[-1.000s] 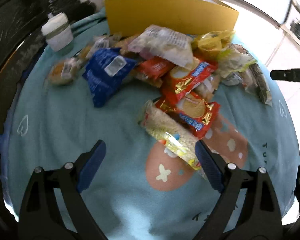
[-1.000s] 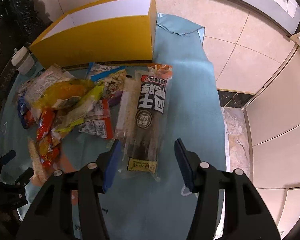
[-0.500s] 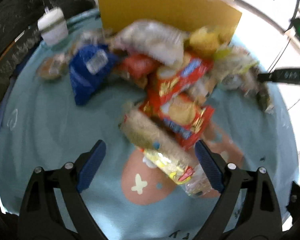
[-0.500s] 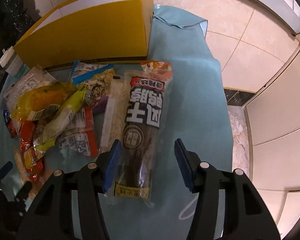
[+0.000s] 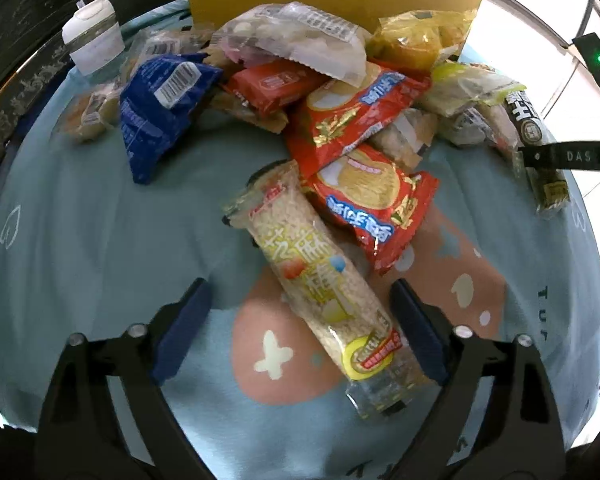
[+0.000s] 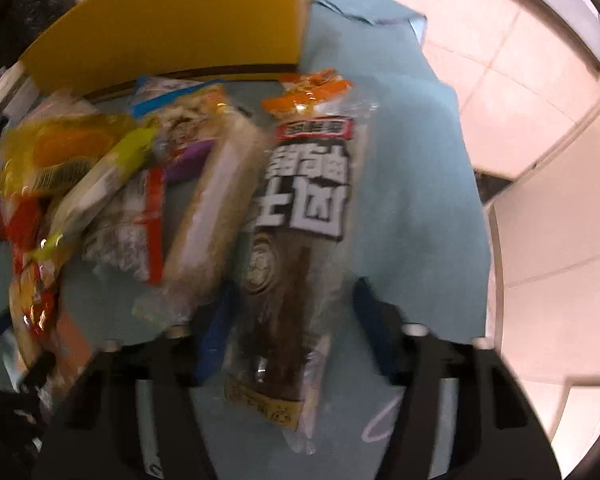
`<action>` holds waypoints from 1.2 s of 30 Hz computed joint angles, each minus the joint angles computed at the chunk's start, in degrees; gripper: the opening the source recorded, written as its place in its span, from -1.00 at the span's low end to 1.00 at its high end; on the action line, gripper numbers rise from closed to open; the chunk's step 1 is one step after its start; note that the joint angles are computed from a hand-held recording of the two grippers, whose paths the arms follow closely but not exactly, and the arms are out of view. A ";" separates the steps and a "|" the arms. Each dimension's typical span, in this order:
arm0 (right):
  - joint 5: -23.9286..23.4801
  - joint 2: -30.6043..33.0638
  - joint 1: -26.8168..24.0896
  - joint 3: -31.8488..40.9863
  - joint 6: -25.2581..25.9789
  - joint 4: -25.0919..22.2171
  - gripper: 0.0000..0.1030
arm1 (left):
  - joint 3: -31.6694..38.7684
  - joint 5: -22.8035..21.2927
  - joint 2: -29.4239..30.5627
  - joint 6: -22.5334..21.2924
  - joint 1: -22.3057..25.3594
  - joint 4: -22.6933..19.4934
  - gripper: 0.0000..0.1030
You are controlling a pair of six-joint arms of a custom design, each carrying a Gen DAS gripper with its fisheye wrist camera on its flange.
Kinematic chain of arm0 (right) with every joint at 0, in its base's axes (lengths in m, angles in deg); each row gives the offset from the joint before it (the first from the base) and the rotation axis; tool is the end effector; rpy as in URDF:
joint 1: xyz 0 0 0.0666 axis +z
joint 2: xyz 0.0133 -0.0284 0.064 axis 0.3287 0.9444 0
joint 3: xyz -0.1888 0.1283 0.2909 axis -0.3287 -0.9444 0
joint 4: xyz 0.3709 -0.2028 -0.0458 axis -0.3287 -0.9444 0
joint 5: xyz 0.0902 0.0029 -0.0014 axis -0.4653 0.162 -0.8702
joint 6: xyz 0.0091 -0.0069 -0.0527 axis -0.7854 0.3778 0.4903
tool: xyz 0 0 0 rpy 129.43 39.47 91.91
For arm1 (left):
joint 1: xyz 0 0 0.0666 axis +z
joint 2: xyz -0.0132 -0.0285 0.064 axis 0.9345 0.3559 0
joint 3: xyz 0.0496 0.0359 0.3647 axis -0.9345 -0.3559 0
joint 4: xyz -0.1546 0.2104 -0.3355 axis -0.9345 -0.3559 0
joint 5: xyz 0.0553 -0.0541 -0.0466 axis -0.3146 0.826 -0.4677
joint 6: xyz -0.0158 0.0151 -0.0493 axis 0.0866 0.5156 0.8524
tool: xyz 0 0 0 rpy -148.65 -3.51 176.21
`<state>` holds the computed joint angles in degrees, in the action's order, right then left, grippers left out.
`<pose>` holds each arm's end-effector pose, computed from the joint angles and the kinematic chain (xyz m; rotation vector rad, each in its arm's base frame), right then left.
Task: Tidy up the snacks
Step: 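Grasp the dark sausage pack with the right tool while the left grasps the rice-cracker bar, then drop the sausage pack into the box with the right tool while the left drops the rice bar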
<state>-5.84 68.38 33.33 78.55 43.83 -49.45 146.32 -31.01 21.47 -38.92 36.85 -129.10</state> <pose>0.6489 0.1630 0.3690 -0.2814 2.7605 0.0796 0.5146 -0.3145 0.3617 -0.0521 2.6506 0.0181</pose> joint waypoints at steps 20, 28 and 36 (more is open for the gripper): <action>-9.74 -14.23 1.96 -12.52 -0.26 8.79 -0.42 | -5.78 0.23 -8.84 -4.50 2.63 7.50 -0.47; -12.65 -14.37 3.05 -2.72 -1.99 7.39 -0.42 | 3.23 -1.28 -8.40 -9.78 2.92 9.87 -0.46; -12.68 -6.24 3.91 16.29 -1.43 4.25 -0.42 | 26.15 -1.37 2.39 -14.60 4.23 6.79 -0.46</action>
